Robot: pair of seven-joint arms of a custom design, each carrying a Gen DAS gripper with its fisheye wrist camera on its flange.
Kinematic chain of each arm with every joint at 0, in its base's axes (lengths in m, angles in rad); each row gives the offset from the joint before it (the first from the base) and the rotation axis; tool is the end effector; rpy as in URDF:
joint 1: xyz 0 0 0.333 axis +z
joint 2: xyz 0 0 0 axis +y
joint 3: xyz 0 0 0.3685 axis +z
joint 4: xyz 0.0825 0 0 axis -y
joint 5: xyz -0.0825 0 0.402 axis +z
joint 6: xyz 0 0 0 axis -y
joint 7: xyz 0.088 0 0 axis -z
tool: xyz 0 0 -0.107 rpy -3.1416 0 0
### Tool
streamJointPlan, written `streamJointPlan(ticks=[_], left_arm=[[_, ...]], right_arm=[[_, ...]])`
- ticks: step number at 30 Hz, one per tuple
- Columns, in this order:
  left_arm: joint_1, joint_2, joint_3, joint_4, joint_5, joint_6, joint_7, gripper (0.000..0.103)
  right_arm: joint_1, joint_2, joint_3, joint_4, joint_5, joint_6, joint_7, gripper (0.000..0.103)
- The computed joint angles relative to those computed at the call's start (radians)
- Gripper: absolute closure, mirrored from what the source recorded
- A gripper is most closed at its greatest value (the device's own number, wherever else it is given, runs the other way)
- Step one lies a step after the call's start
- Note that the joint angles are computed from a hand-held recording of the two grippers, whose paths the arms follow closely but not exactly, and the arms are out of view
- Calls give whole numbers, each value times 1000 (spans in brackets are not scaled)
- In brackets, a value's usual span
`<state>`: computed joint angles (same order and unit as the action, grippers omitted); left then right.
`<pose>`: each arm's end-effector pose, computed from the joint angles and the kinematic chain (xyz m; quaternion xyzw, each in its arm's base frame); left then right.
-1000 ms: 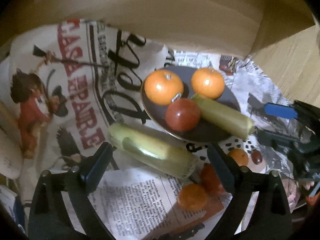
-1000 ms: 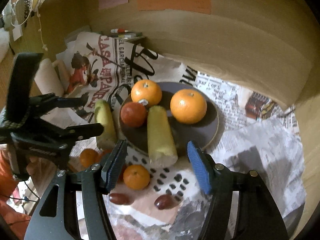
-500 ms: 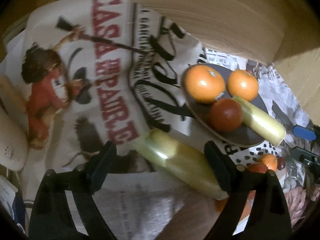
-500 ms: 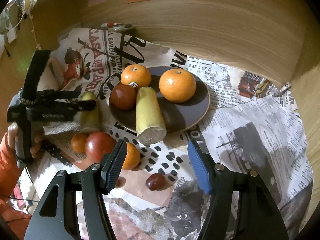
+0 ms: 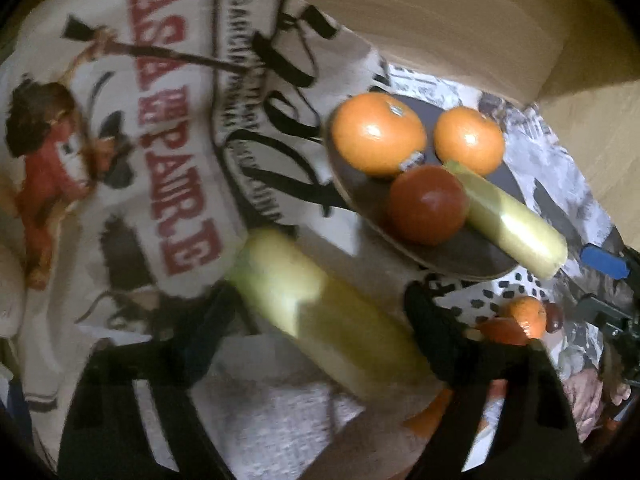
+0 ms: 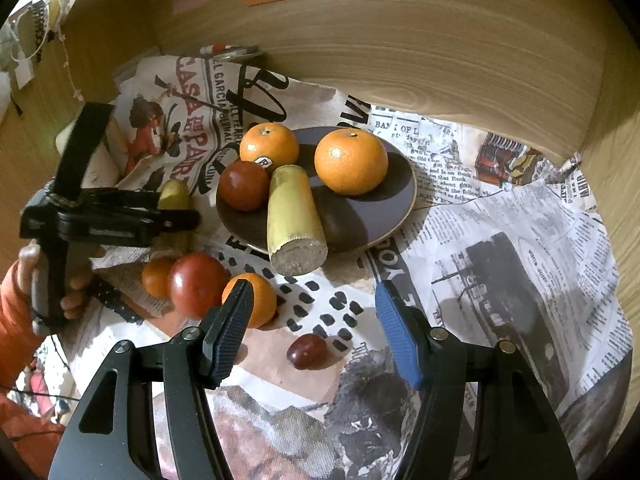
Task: Organize fruits
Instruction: 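Grasp a second pale yellow-green cucumber with the left tool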
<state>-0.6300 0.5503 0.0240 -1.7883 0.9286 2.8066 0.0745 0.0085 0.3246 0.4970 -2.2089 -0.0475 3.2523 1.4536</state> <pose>0.5710 -0.4452 0.3141 -0.6910 0.6478 -0.2629 0.1838 0.5573 0.2908 0.3740 -0.8175 0.4369 -0.1561 0.3411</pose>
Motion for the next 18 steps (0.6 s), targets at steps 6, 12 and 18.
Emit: streamJointPlan(ticks=[6,12,18], left_arm=[[-4,10,-14,27,8,-40,79,57],[-19,-72,14,-97,119,-16,-43,64],[-7,-151,-19,-208,267,-29,-194,64]], right_arm=[[-38,-3,35,-14,-8,12,11,43],[-132,12,141,-19,-46,17,23,43],[-181,32,222,-12,-97,16,29,43]])
